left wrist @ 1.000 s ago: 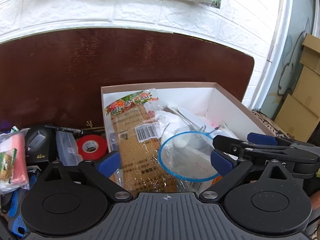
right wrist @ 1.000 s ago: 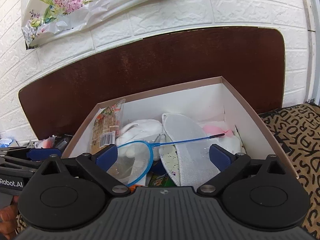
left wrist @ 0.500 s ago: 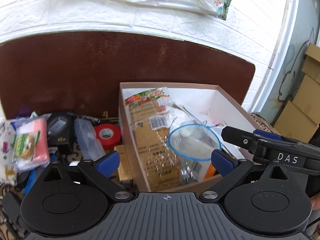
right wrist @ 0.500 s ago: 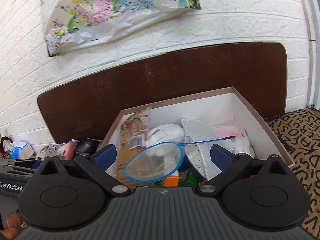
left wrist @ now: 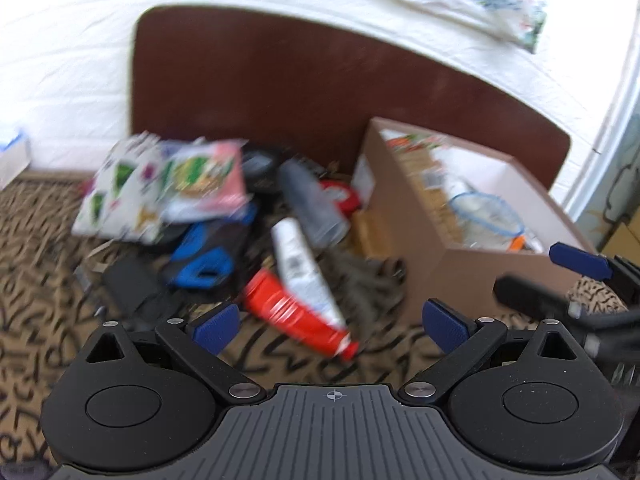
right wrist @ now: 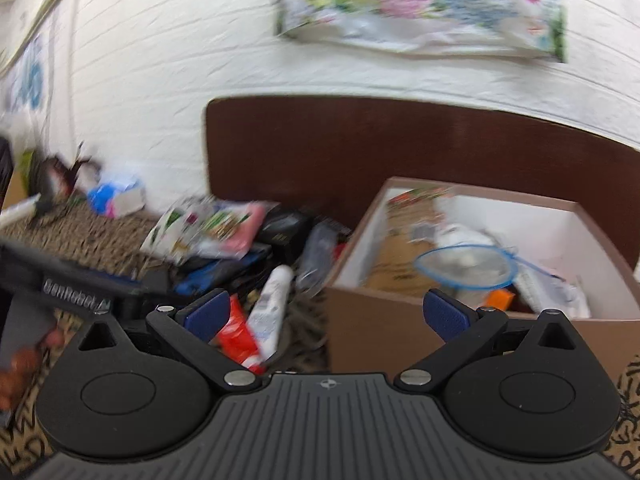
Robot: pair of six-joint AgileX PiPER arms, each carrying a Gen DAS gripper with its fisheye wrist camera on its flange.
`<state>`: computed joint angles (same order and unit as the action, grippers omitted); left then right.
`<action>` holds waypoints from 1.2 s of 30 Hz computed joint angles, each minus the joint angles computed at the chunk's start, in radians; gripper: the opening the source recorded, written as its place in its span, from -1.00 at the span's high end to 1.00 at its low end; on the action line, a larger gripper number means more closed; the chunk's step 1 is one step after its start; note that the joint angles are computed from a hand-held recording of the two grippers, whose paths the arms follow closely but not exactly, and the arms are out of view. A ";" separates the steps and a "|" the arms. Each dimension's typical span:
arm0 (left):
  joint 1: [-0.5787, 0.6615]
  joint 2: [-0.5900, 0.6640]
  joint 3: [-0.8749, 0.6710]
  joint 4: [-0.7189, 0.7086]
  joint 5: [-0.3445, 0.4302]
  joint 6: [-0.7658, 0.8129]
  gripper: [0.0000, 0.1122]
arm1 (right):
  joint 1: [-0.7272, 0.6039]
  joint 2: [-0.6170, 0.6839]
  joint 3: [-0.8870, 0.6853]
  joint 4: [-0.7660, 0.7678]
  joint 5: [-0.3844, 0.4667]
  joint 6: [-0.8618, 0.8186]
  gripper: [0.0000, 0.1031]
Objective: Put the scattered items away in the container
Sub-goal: 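Grasp the gray rubber holder with the right gripper while the left gripper grasps the red tube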
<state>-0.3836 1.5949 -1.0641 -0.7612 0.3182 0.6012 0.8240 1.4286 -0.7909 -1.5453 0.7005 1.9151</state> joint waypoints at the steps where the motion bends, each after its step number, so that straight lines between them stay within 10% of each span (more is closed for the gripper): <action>1: 0.012 -0.002 0.017 -0.016 -0.004 0.017 -0.83 | 0.020 0.027 -0.008 -0.002 0.001 -0.002 -0.97; 14: 0.092 0.077 0.007 -0.223 0.103 0.211 -0.49 | -0.013 0.230 -0.122 0.002 -0.186 -0.111 -0.15; 25: 0.050 0.266 -0.189 -0.081 0.155 -0.008 0.08 | -0.052 0.304 -0.153 0.062 -0.127 -0.013 0.33; 36: 0.040 0.378 -0.312 0.014 0.140 -0.179 0.13 | -0.125 0.371 -0.197 -0.012 -0.181 0.140 0.45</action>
<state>-0.3436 1.9724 -1.3759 -0.7474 0.4587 0.4222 0.6994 1.7992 -0.9874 -1.5568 0.5190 2.0548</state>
